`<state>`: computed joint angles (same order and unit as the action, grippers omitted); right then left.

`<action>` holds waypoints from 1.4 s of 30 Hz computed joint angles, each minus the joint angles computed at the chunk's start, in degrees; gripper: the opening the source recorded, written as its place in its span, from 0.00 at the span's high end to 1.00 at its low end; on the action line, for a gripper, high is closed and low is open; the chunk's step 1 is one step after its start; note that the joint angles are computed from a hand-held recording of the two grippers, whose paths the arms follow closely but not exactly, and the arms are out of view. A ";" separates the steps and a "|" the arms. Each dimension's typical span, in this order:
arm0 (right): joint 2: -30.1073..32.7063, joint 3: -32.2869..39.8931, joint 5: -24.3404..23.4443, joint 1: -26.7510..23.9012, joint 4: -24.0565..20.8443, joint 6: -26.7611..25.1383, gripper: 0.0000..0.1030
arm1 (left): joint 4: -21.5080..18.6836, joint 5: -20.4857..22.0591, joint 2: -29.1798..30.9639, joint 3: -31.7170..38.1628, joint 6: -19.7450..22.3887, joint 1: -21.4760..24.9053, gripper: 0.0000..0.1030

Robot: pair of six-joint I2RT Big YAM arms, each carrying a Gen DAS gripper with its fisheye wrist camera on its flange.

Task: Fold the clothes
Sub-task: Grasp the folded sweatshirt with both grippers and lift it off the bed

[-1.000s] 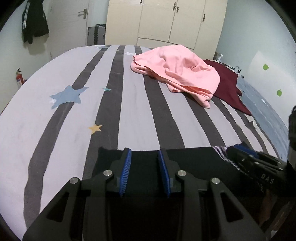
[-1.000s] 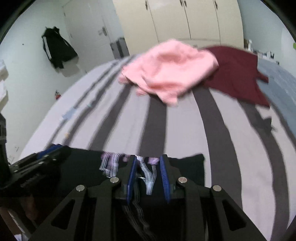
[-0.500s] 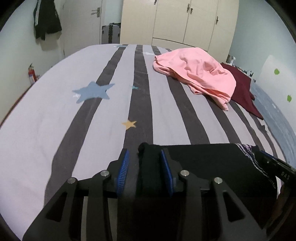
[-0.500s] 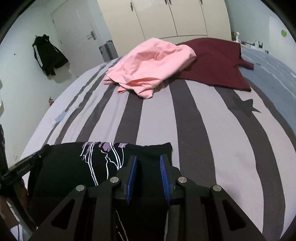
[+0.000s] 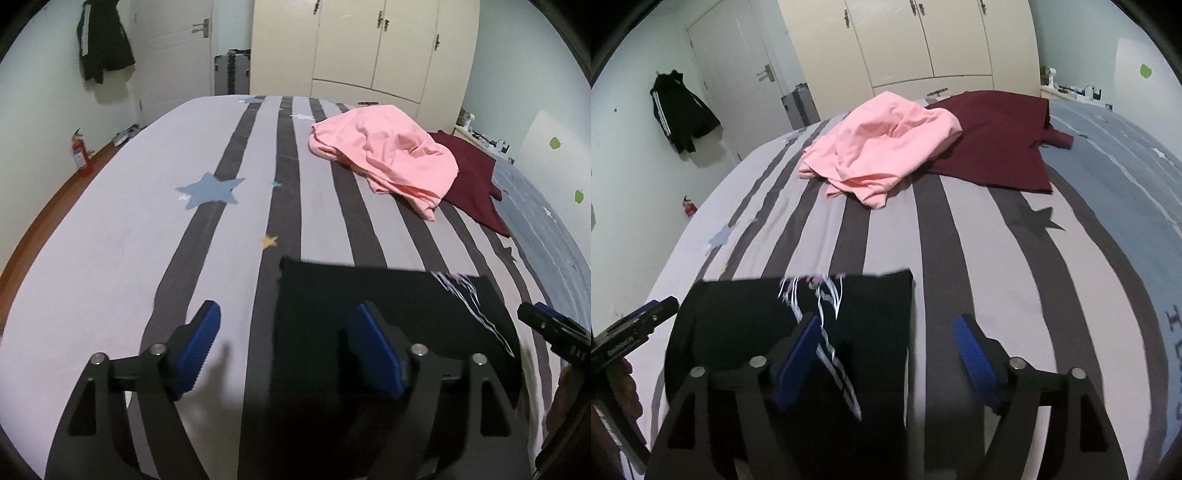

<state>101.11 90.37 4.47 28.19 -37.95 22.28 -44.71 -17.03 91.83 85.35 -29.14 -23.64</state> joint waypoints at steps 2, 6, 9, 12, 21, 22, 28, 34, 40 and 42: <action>-1.49 -1.57 -0.06 0.36 -0.51 -0.09 0.25 | -1.04 -0.11 -1.63 -1.26 -1.24 -0.65 0.23; -3.51 -4.58 -1.48 0.69 -1.29 1.02 0.24 | -1.86 0.19 -3.61 -3.62 -2.60 -1.73 0.23; -4.16 -6.44 -2.90 0.69 -0.94 2.44 0.24 | -1.36 1.33 -3.80 -5.01 -3.29 -1.54 0.23; -3.06 -6.52 -4.43 0.14 0.23 2.96 0.25 | -0.03 2.51 -2.66 -5.18 -2.61 -0.70 0.23; 1.93 -4.32 -13.63 -3.06 3.83 7.35 0.24 | 5.27 12.72 1.55 -5.04 -4.92 3.66 0.23; 2.04 -4.57 -14.34 -3.20 4.29 7.68 0.24 | 6.05 14.04 1.69 -5.43 -5.42 4.03 0.23; 2.18 -5.52 -17.88 -3.73 6.96 9.94 0.23 | 10.49 21.16 1.60 -7.40 -8.23 4.56 0.23; 4.29 -2.81 -22.55 -3.23 6.13 8.97 0.38 | 11.05 23.30 3.41 -5.96 -7.58 3.52 0.27; 3.79 -5.44 -24.40 -4.26 10.13 13.19 0.69 | 11.69 25.57 2.62 -6.68 -5.56 3.95 0.62; 3.51 -4.86 -23.06 -3.85 9.21 12.46 0.75 | 10.89 24.87 2.55 -6.06 -4.68 3.87 0.68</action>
<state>104.62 85.50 -18.59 24.34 -28.74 34.74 -33.83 7.83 94.38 79.29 -33.83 -19.77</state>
